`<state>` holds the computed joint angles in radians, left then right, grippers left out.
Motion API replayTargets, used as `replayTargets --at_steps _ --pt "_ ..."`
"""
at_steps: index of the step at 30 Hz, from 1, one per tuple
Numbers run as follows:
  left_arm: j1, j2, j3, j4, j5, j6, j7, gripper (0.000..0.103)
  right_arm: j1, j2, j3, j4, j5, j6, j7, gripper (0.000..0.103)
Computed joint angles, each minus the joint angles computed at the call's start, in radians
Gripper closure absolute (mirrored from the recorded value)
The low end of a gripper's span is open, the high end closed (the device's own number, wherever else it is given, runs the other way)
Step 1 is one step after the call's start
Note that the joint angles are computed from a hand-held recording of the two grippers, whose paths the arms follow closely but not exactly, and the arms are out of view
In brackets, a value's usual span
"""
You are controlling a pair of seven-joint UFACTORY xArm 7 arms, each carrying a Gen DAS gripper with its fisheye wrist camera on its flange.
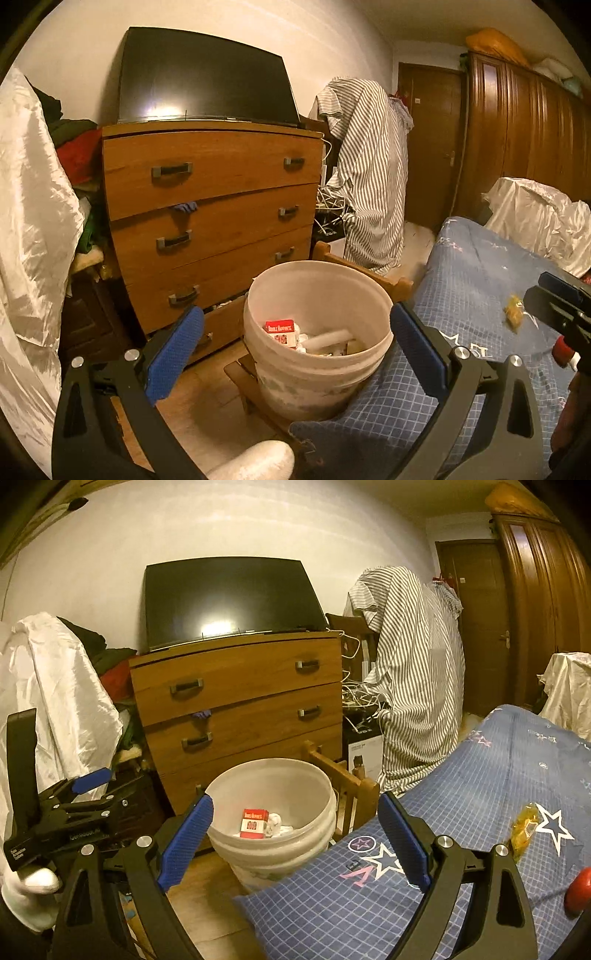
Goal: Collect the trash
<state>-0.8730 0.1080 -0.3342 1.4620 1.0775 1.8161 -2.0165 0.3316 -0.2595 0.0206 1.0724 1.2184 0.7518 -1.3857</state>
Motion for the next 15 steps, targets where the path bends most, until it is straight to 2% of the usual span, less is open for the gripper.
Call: replayTargets --at_steps 5,10,15 --pt "-0.003 0.002 -0.003 -0.005 0.007 -0.009 -0.003 0.006 -0.007 0.009 -0.010 -0.005 0.010 0.027 -0.038 0.013" --pt "0.008 -0.025 -0.005 -0.045 -0.006 -0.043 -0.005 0.006 -0.018 0.034 -0.001 0.017 0.005 0.036 -0.029 0.013" --pt "0.010 -0.029 -0.016 -0.045 0.008 -0.039 0.007 0.006 -0.022 0.052 0.012 0.031 0.003 0.034 -0.023 0.013"
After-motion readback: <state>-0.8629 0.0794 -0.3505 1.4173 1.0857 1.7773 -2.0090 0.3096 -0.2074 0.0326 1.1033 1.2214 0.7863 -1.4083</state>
